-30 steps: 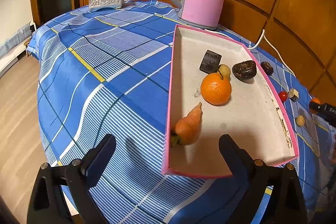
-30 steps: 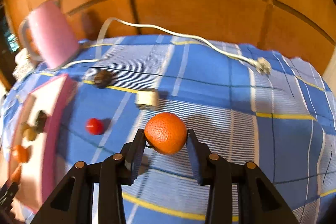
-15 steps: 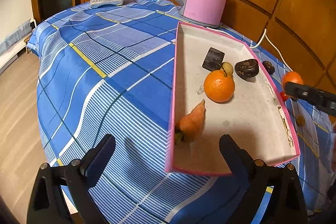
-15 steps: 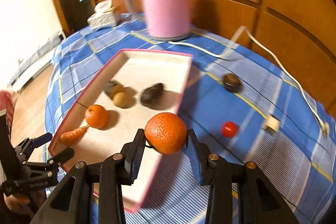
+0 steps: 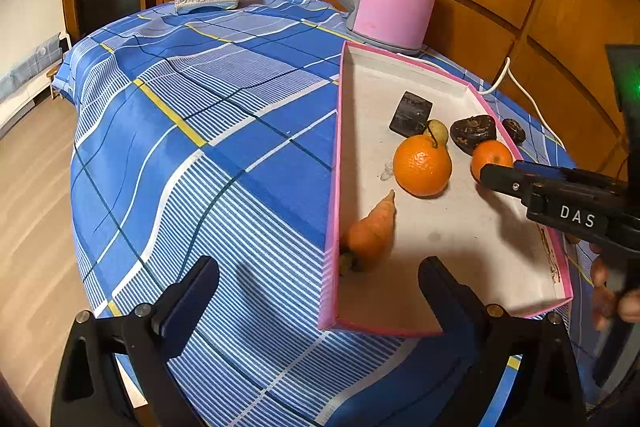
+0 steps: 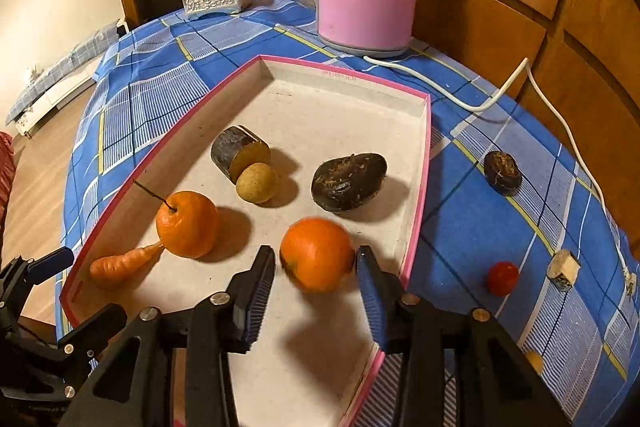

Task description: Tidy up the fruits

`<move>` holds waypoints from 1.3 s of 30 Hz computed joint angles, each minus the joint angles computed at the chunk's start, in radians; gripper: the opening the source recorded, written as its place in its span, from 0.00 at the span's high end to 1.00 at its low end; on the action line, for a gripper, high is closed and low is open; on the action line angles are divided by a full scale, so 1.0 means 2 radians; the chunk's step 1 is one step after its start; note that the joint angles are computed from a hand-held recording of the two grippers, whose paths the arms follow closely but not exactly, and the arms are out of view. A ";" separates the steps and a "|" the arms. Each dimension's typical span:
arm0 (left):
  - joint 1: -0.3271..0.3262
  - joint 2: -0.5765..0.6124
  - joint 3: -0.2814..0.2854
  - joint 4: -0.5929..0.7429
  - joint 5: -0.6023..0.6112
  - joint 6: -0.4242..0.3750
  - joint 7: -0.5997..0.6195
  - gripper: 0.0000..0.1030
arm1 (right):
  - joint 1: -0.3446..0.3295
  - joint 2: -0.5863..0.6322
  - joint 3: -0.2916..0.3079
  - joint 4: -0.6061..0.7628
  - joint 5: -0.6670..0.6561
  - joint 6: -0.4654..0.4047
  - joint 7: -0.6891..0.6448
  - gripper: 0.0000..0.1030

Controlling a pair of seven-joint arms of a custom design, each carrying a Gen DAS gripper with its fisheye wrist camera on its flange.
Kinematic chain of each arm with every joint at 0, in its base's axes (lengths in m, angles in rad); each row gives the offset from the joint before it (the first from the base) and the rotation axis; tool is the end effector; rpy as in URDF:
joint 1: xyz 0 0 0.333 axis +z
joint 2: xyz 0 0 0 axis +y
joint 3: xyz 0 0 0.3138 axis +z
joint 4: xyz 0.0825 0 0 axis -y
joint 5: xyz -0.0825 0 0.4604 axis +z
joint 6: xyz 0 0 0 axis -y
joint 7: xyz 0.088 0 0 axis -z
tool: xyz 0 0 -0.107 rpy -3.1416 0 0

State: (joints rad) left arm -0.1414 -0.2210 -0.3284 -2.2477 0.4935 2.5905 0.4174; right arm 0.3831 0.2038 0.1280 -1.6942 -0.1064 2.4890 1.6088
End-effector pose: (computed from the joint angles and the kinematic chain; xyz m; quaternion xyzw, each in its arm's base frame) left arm 0.5228 -0.2819 0.4754 -0.7635 0.5523 -0.2631 0.2068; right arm 0.6477 0.3562 0.5151 -0.8288 0.4764 -0.1700 0.2394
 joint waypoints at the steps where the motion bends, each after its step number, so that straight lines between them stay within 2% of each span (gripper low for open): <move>1: 0.000 0.000 0.000 0.000 0.000 0.000 0.000 0.02 | 0.000 -0.001 0.000 -0.002 0.000 0.003 0.002 0.50; 3: 0.000 -0.001 0.000 0.000 0.001 0.000 -0.001 0.02 | 0.002 -0.007 -0.002 -0.009 -0.008 0.010 0.014 0.47; 11: -0.001 -0.002 0.000 0.000 0.001 0.000 0.002 0.02 | -0.002 -0.059 -0.010 -0.070 -0.037 0.052 0.072 0.47; 17: -0.001 -0.002 -0.002 0.001 0.004 0.000 0.003 0.02 | -0.014 -0.109 -0.016 -0.129 -0.088 0.067 0.155 0.46; 22: 0.001 -0.005 -0.006 0.001 0.017 0.001 -0.005 0.02 | -0.034 -0.157 -0.016 -0.182 -0.144 0.062 0.241 0.46; 26: 0.002 -0.005 -0.008 0.003 0.027 -0.001 -0.009 0.02 | -0.062 -0.196 -0.010 -0.217 -0.202 0.029 0.340 0.46; 31: 0.000 -0.003 -0.006 0.006 0.027 -0.005 -0.008 0.02 | -0.103 -0.239 0.005 -0.251 -0.281 -0.067 0.501 0.46; 34: 0.000 -0.003 -0.007 0.007 0.031 -0.006 -0.009 0.02 | -0.116 -0.254 0.003 -0.263 -0.293 -0.121 0.564 0.46; 39: 0.000 -0.004 -0.007 0.010 0.038 -0.011 -0.011 0.02 | -0.132 -0.272 -0.002 -0.277 -0.313 -0.183 0.630 0.46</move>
State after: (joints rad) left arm -0.1413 -0.2282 -0.3426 -2.2276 0.5702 2.5685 0.3951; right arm 0.1186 -0.3395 0.1246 -2.2481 -0.7322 2.1225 2.8690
